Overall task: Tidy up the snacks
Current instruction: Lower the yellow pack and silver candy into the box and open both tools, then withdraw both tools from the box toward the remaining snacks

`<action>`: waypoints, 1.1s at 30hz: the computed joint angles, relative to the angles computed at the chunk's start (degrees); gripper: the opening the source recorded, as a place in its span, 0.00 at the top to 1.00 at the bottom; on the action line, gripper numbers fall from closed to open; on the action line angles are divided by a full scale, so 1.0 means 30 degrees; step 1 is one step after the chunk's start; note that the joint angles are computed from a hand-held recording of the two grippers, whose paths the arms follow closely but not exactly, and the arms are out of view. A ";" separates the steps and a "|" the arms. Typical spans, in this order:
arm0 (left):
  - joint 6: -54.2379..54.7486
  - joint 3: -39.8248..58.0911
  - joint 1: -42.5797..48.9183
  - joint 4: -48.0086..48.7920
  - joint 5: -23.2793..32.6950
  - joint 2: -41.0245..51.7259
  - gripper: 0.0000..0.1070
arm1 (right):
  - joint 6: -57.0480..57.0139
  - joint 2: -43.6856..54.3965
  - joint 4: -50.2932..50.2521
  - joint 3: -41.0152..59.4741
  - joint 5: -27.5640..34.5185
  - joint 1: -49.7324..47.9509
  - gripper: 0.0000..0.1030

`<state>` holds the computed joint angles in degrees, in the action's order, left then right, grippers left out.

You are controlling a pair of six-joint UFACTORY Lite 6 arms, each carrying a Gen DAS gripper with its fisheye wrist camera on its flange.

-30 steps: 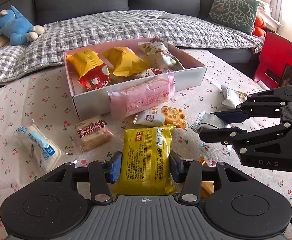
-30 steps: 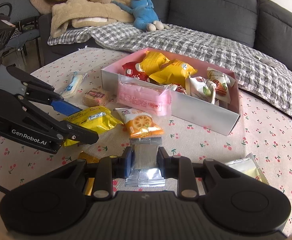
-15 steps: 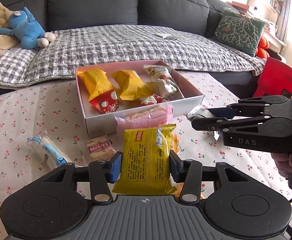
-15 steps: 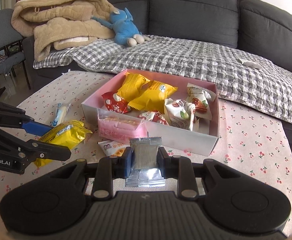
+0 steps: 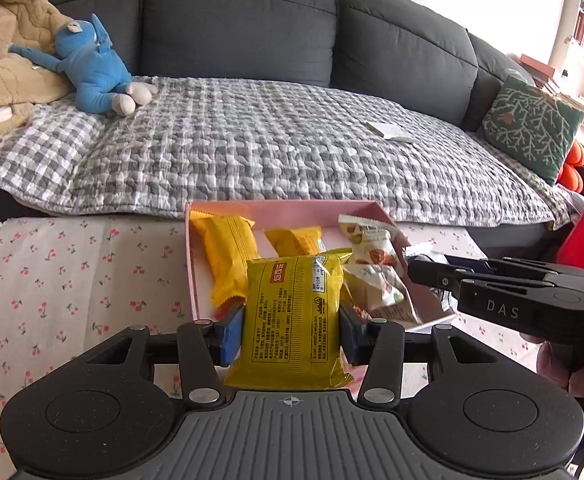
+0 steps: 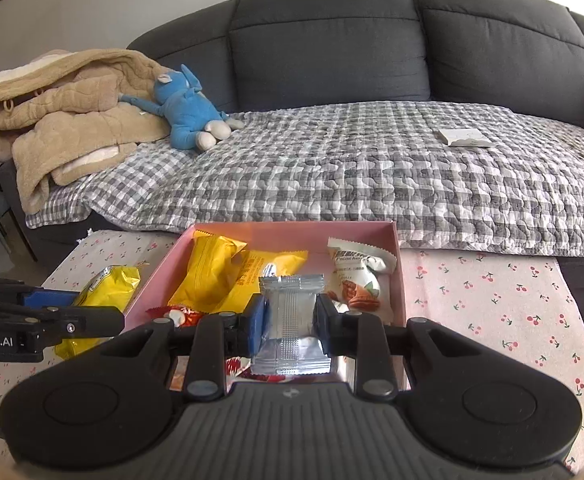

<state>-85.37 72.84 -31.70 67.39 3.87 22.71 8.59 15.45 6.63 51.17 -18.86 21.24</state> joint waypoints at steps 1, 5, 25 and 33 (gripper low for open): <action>0.1333 0.1047 0.0086 -0.1312 0.0114 0.0852 0.57 | 0.0361 0.0551 -0.0206 0.0582 -0.0024 -0.0108 0.76; 0.6079 0.4684 0.0404 -0.6000 0.0543 0.3861 0.57 | 0.1600 0.2441 -0.1190 0.2555 -0.0051 -0.0591 0.76; 1.1713 1.1822 0.0748 -1.1944 0.1430 1.0004 0.32 | 0.1929 0.3963 -0.0809 0.3981 -0.0421 -0.1935 0.39; 0.6006 0.8371 0.0394 -0.6029 0.0782 0.7307 0.27 | 0.0884 0.1770 0.0287 0.2070 -0.0132 -0.1653 0.29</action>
